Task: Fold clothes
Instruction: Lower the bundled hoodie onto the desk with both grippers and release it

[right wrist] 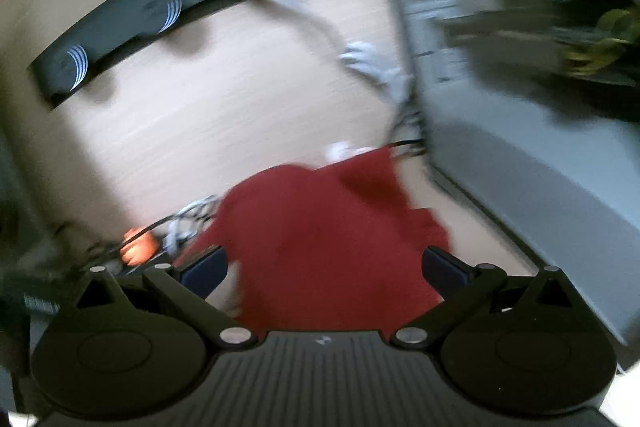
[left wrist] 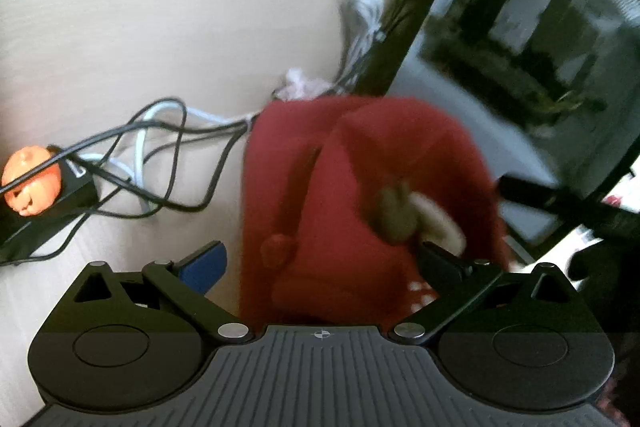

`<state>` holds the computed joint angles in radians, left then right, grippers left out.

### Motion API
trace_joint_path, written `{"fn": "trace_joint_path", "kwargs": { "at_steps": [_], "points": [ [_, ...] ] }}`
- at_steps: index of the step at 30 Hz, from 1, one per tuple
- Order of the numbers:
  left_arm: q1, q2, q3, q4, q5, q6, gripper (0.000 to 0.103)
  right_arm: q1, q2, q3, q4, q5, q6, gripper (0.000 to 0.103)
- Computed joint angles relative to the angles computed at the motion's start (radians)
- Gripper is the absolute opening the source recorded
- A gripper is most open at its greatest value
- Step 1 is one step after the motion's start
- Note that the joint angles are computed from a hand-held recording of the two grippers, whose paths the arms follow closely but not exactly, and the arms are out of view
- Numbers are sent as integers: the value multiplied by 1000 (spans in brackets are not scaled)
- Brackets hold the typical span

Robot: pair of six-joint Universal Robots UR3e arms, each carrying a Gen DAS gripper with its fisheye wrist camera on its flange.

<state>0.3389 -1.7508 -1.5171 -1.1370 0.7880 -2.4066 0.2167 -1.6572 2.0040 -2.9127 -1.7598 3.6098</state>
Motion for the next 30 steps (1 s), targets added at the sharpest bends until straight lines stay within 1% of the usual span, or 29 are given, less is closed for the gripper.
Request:
{"fn": "trace_joint_path", "kwargs": {
  "at_steps": [2, 3, 4, 6, 9, 10, 13, 15, 16, 20, 22, 24, 27, 30],
  "points": [
    [-50, -32, -8, 108, 103, -55, 103, 10, 44, -37, 69, -39, -1, 103],
    [-68, -48, -7, 137, 144, -67, 103, 20, 83, -76, 123, -56, 0, 103],
    [-80, -63, 0, 147, 167, -69, 103, 18, 113, -91, 135, -41, -6, 103],
    [-90, -84, 11, 155, 188, -74, 103, 9, 170, -116, 146, -2, -23, 103],
    [-86, -91, 26, 151, 193, -62, 103, 21, 189, -193, 187, -31, -69, 103],
    [-85, -91, 31, 148, 192, -56, 103, 28, 188, -207, 170, -53, -95, 103],
    [-83, -92, 39, 145, 189, -43, 103, 49, 231, -283, 105, -175, -166, 103],
    [-86, -92, 37, 146, 192, -44, 103, 62, 325, -408, 139, -299, -197, 103],
    [-88, -93, 38, 143, 192, -45, 103, 57, 368, -461, 159, -332, -212, 103],
    [-86, -93, 42, 136, 190, -41, 103, -10, 513, -669, 340, -291, -220, 103],
    [-78, -89, 39, 133, 184, -38, 103, -28, 601, -786, 462, -288, -213, 103],
    [-66, -76, 26, 138, 175, -40, 103, -49, 653, -826, 513, -267, -201, 103],
    [-30, -20, -16, 134, 146, -33, 103, -62, 592, -738, 466, -226, -173, 103],
    [32, 62, -63, 37, 71, 40, 103, -75, 528, -647, 416, -183, -145, 103]
  ]
}}
